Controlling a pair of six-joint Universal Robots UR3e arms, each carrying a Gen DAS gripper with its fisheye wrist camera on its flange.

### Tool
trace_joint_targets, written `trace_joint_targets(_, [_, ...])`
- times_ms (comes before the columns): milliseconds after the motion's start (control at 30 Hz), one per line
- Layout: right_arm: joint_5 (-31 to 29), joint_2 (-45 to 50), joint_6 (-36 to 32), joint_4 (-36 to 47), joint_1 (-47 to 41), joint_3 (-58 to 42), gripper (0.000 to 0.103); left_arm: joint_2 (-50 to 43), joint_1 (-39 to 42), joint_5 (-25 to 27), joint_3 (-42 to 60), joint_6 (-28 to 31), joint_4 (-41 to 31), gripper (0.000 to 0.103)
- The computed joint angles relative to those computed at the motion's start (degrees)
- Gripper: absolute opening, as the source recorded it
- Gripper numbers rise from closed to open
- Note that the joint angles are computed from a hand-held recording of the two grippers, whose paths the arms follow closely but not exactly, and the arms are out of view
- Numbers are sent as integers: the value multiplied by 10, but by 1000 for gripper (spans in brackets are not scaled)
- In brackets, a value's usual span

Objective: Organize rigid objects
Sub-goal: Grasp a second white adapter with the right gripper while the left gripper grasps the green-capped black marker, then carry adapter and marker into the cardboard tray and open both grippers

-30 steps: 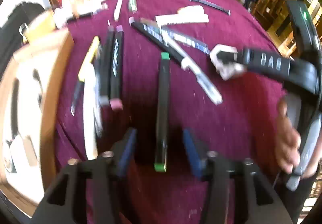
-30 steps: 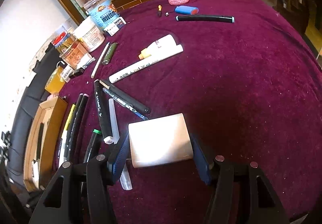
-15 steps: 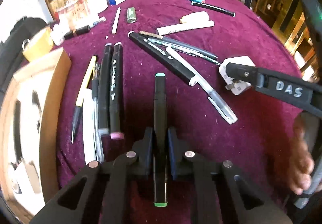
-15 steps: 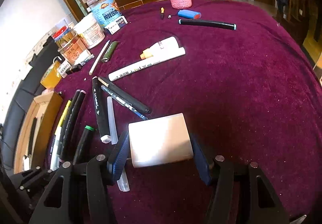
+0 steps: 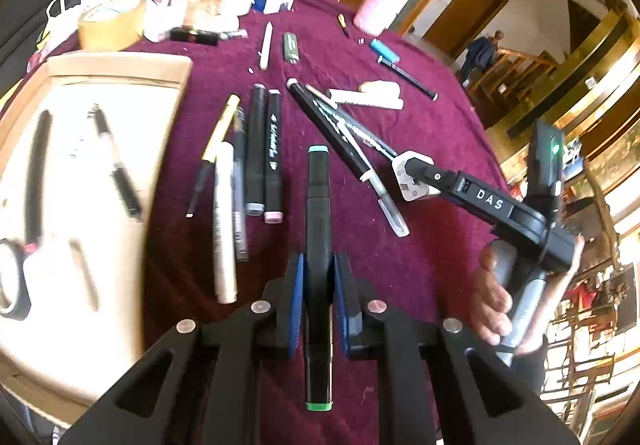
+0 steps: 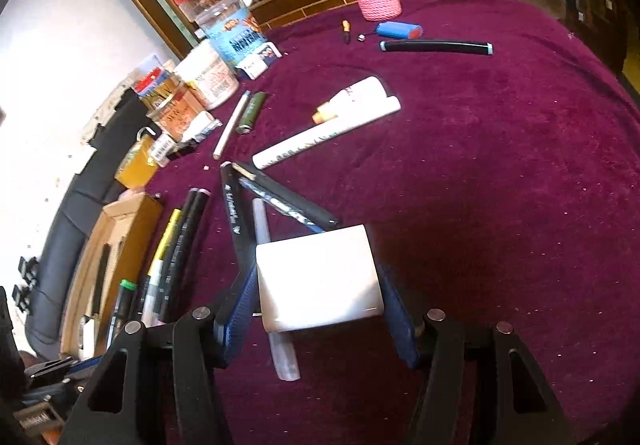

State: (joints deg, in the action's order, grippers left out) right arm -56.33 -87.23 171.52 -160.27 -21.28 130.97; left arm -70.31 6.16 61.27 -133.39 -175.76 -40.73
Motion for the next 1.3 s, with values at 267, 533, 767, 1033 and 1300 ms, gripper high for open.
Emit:
trace_joint_targets(267, [53,-24,6,-34,18,29,63,250,258,-105,-5,215,-347,14])
trace_joint_targets(533, [57,-60,99,-51,158,-2,64,327,583,-156,83,535,-729,14])
trace_joint_targets(767, [-26,102,176,-29,357,-234,64,223,605,-149,80,476,-573,14])
trace_joint_targets(1033, [-98,282,214,47,461,-481,64,97,545,-123,70,378,-387,14])
trace_joint_targets(1300, [-157,381,196,95,505,-597,64,-54,452,-72,82,273,-171,14])
